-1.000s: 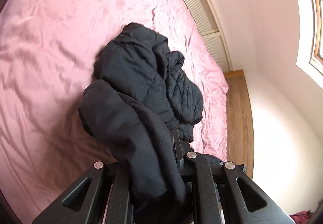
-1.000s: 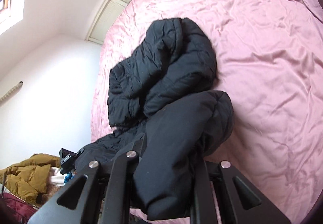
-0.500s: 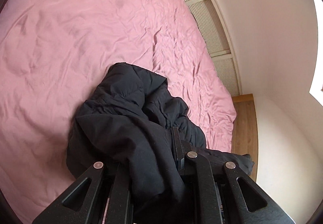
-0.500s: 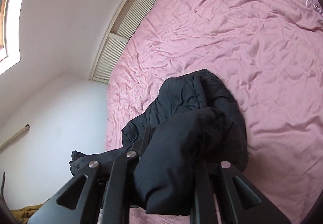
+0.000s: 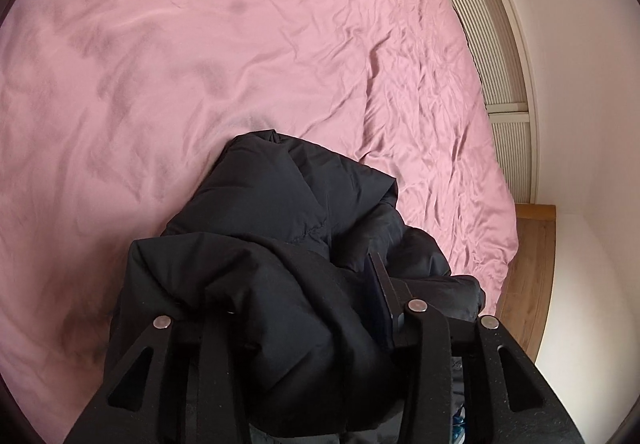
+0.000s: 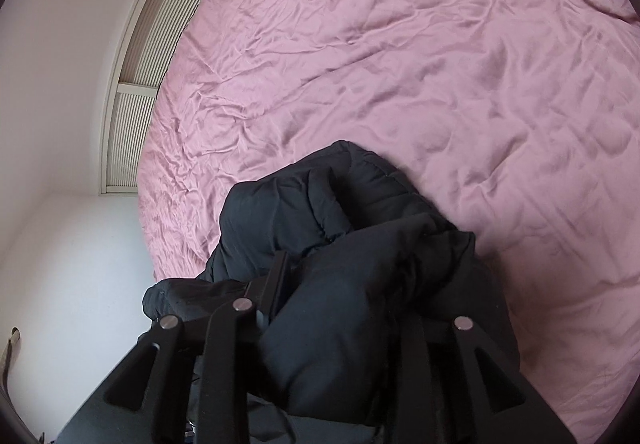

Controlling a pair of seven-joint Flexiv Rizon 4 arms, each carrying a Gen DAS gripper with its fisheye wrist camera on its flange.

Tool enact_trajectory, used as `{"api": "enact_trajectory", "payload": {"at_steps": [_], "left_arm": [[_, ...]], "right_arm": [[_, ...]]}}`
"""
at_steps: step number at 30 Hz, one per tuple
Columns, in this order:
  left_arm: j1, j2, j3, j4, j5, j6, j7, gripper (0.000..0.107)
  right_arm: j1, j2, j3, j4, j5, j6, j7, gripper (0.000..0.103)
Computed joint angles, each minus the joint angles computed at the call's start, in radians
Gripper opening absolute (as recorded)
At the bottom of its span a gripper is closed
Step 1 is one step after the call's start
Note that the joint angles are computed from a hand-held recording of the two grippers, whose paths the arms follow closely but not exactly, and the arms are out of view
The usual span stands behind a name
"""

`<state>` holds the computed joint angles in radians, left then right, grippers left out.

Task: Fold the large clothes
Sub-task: 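Lower the folded side onto the coat and open both grippers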

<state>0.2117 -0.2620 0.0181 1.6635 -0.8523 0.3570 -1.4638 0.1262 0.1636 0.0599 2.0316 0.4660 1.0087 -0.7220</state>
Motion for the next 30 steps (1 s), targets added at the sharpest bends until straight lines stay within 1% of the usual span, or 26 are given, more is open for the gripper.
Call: {"api": "enact_trajectory", "payload": {"at_steps": [1, 2, 4, 5, 7, 10, 13, 15, 19, 23, 26, 30], "left_arm": [[0.002, 0.002, -0.002, 0.004, -0.022, 0.007, 0.004, 0.053], [0.003, 0.000, -0.005, 0.007, -0.048, 0.019, 0.008, 0.055], [0.004, -0.003, -0.010, 0.008, -0.088, 0.041, 0.009, 0.063], [0.004, -0.005, -0.012, 0.005, -0.100, 0.049, 0.011, 0.064], [0.006, -0.013, -0.016, -0.011, -0.107, 0.055, 0.012, 0.066], [0.012, -0.021, -0.019, -0.041, -0.099, 0.045, 0.015, 0.069], [0.016, -0.025, -0.021, -0.072, -0.083, 0.040, 0.022, 0.071], [0.019, -0.022, -0.019, -0.089, -0.071, 0.047, 0.029, 0.074], [0.025, -0.009, -0.014, -0.122, -0.043, 0.059, 0.051, 0.076], [0.021, 0.026, 0.000, -0.146, 0.027, 0.069, 0.089, 0.077], [0.007, 0.064, 0.011, -0.142, 0.098, 0.069, 0.132, 0.077], [-0.026, 0.133, 0.021, -0.085, 0.142, 0.074, 0.206, 0.077]], "right_arm": [[0.001, -0.011, -0.003, -0.005, 0.006, 0.006, 0.000, 0.038], [0.002, -0.021, -0.006, -0.008, 0.018, 0.015, -0.002, 0.042], [0.001, -0.036, -0.006, -0.011, 0.042, 0.044, 0.002, 0.053], [-0.001, -0.043, -0.005, -0.012, 0.051, 0.059, 0.005, 0.056], [-0.002, -0.055, -0.006, -0.021, 0.075, 0.083, 0.006, 0.066], [-0.008, -0.064, -0.004, -0.027, 0.101, 0.123, 0.018, 0.074], [-0.018, -0.060, -0.005, -0.035, 0.090, 0.132, 0.026, 0.076], [-0.024, -0.053, -0.004, -0.039, 0.062, 0.132, 0.036, 0.077], [-0.033, -0.026, -0.010, -0.043, 0.022, 0.133, 0.034, 0.078], [-0.036, 0.015, -0.006, -0.047, -0.062, 0.105, 0.023, 0.078], [-0.030, 0.052, 0.005, -0.044, -0.124, 0.079, 0.020, 0.078], [-0.009, 0.096, 0.034, -0.036, -0.213, 0.039, 0.017, 0.078]]}}
